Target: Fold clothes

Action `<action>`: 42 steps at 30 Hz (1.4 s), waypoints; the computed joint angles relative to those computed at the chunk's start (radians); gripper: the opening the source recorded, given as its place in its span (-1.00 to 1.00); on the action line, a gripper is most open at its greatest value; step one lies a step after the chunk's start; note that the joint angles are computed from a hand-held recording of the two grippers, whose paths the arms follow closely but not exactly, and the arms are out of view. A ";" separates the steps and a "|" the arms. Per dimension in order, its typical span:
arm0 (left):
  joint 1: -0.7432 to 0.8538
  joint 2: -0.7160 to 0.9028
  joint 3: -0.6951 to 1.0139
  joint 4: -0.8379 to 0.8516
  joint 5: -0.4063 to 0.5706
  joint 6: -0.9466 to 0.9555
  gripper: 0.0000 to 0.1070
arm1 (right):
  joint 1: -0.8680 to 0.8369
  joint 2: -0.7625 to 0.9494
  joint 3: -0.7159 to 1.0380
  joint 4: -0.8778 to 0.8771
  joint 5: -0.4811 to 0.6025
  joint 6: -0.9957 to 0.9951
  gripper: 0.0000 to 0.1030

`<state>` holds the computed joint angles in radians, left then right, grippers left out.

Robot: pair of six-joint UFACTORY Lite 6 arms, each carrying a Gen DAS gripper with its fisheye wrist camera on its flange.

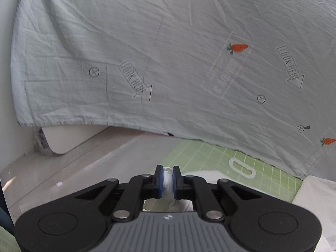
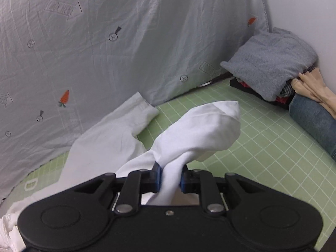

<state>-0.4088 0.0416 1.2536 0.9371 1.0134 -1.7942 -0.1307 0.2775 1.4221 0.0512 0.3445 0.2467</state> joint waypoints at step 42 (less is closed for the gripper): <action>-0.116 -0.349 -0.505 -0.249 -0.184 -0.270 0.52 | 0.048 0.070 -0.066 0.175 0.109 -0.046 0.87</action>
